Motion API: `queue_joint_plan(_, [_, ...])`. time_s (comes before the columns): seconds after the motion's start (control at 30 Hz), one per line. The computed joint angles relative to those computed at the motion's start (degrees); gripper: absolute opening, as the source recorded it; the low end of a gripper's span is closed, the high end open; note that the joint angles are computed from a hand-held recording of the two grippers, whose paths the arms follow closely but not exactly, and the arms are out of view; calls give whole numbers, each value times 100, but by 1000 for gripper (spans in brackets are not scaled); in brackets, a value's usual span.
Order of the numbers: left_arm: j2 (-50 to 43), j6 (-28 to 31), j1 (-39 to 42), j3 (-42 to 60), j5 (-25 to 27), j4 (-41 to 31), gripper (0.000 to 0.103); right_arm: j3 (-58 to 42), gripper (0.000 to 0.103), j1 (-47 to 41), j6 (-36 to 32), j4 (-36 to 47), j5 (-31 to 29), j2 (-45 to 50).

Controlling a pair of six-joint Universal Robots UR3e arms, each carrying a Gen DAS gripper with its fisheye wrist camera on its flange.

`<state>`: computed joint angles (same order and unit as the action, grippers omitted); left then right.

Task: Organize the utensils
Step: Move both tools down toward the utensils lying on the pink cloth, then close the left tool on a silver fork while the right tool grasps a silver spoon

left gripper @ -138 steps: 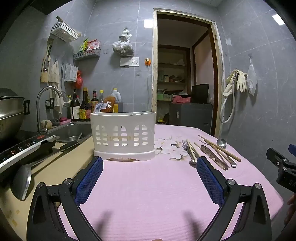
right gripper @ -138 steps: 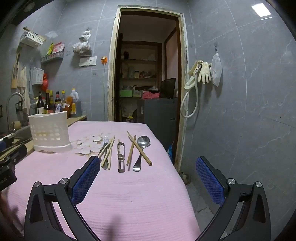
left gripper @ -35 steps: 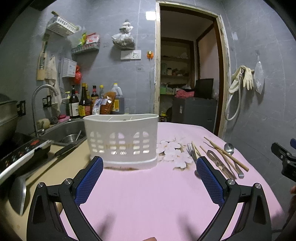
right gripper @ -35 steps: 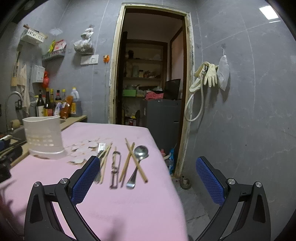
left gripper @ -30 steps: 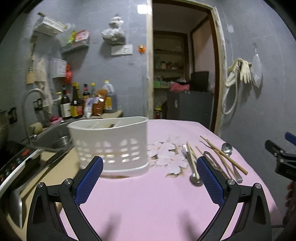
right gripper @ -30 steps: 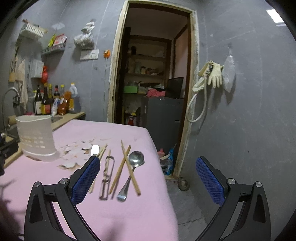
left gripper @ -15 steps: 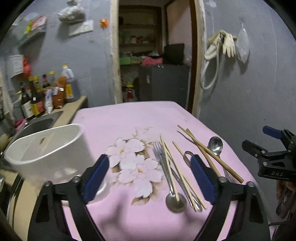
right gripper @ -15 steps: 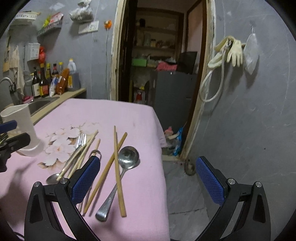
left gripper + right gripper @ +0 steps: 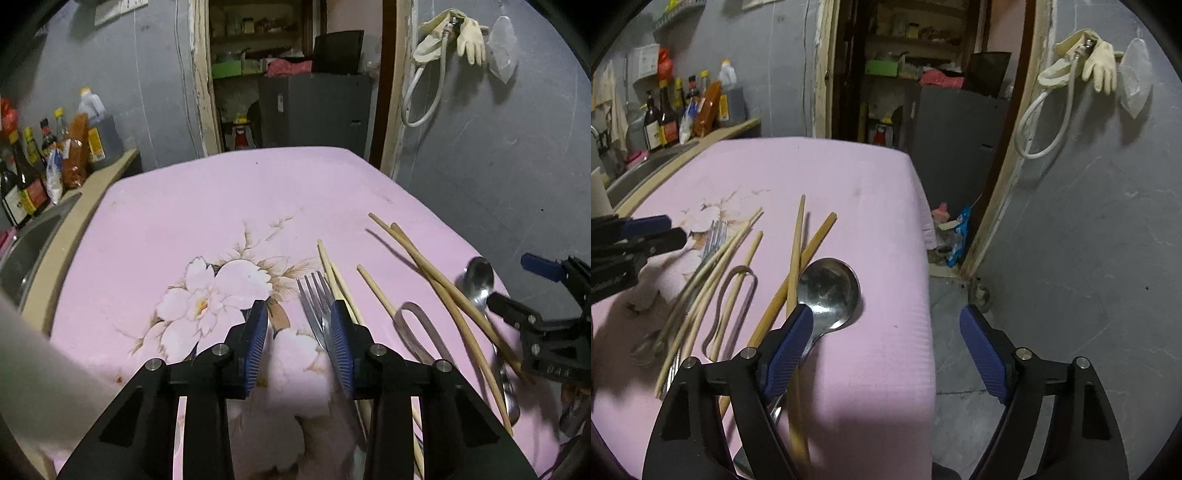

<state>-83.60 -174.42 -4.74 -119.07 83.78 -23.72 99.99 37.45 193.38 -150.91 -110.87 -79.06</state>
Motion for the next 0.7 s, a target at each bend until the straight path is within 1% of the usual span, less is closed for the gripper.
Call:
queue_joint_plan(0.1, [-212,115,206,163,-251,-142,30,-50,80,-78,5,85,190,56])
queue_joint_plan(0.17, [-329,166,297,308,-377,-328,25,-128,80,-112,-4,173,262,124])
queue_joint_plan(0.2, [-383,196,358,377,-440,-431,20,-159,80,-122,-15,194,292,144])
queue_joint_plan(0.23, [-411,206,389,434,-479,-531,18,-196,80,-123,-16,214,307,166])
queue_joint_plan(0.47, [-559,521,774,696,-1139,-1087,18,-533,77,-71,48,287,336,441])
queue_joint_plan(0.6, [-620,641,1147,789,-1628,-1509,18,-541,77,-143,205,271,476,473])
queue_joint_plan(0.7, [-679,707,1380,944,-1943,-1802,18,-586,77,-133,325,269,447,519])
